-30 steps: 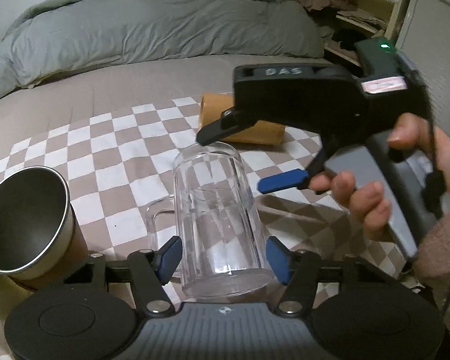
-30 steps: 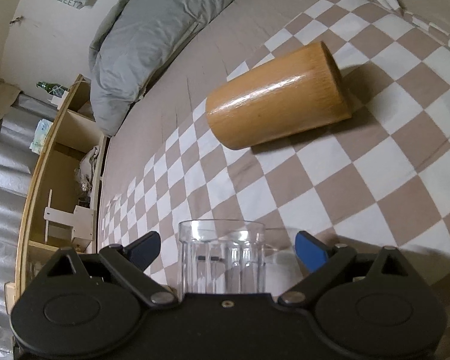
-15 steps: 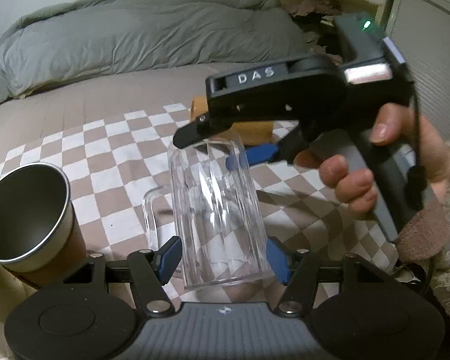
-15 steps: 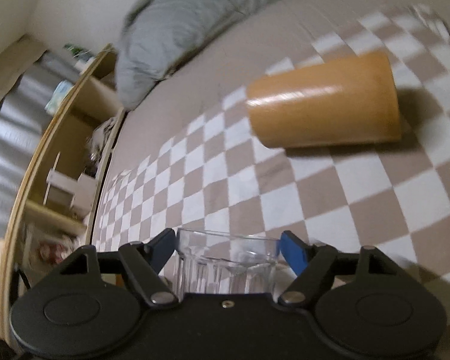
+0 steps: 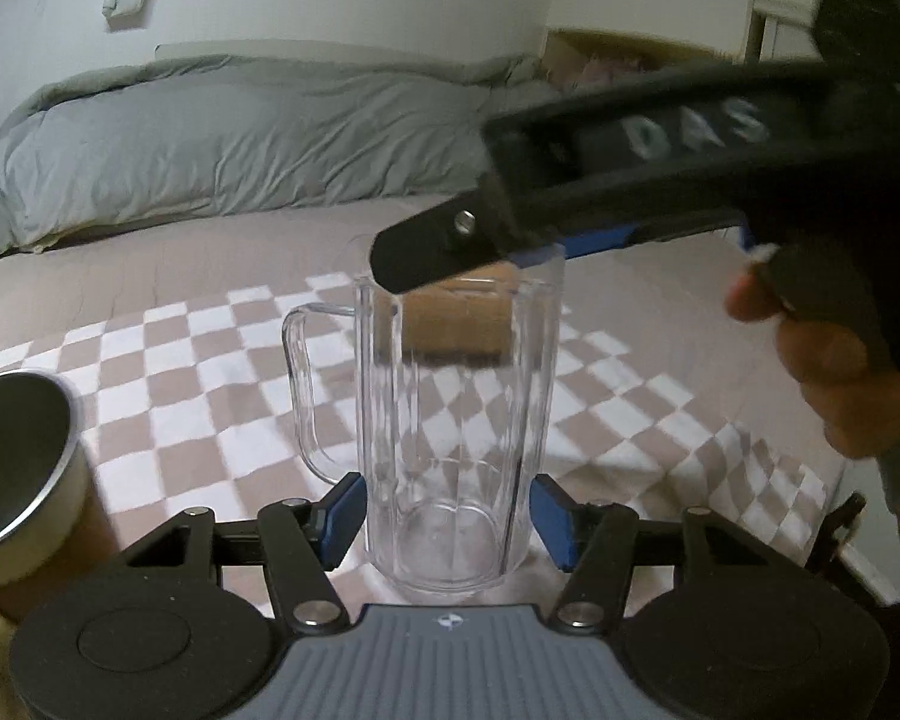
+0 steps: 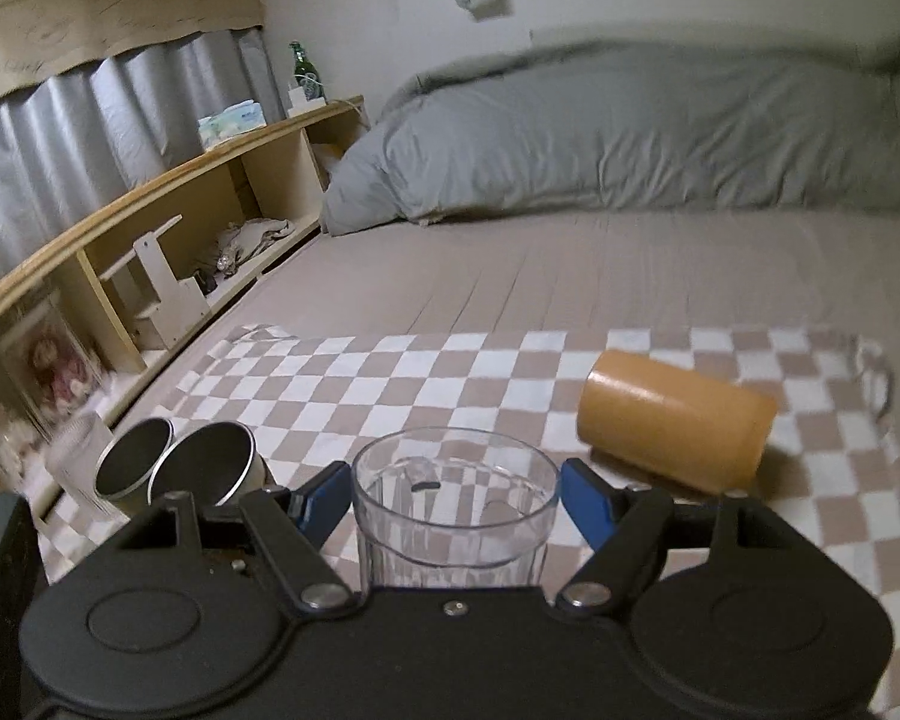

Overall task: Flip cup upright
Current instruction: 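Lift the clear glass with the right gripper and rotate it upright, then lower the upright glass onto the cloth beside the wooden cylinder and open the right gripper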

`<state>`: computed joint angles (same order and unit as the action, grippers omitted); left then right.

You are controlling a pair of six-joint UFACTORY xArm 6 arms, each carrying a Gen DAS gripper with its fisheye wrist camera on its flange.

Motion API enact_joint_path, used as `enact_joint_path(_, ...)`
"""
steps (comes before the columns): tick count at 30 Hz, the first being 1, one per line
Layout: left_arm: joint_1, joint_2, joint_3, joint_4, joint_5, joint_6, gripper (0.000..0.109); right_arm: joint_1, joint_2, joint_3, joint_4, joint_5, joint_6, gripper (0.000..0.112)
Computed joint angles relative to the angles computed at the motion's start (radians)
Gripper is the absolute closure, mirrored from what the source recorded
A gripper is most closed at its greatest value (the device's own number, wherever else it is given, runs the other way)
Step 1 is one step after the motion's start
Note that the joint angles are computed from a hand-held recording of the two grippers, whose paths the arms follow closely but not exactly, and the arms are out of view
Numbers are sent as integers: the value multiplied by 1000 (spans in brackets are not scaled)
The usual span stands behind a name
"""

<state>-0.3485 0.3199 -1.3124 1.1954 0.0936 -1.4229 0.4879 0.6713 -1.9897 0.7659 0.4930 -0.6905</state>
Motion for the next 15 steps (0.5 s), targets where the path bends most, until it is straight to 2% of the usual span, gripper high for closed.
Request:
enact_joint_path(4, -8, 75, -114, 205, -28, -191, 48, 10, -92, 140, 22, -130, -131, 36)
enact_joint_path(6, -15, 112, -166, 241, -49, -223, 48, 4, -125, 188, 33, -176, -174, 36)
enact_joint_path(9, -25, 181, -250, 224, -87, -222, 48, -14, -161, 240, 35, -214, -204, 36)
enact_joint_path(12, -43, 255, -337, 154, -98, -133, 48, -31, -193, 292, 84, -262, -304, 36)
enact_joint_path(15, -60, 327, -418, 89, -106, -47, 48, -45, -216, 334, 91, -303, -339, 36)
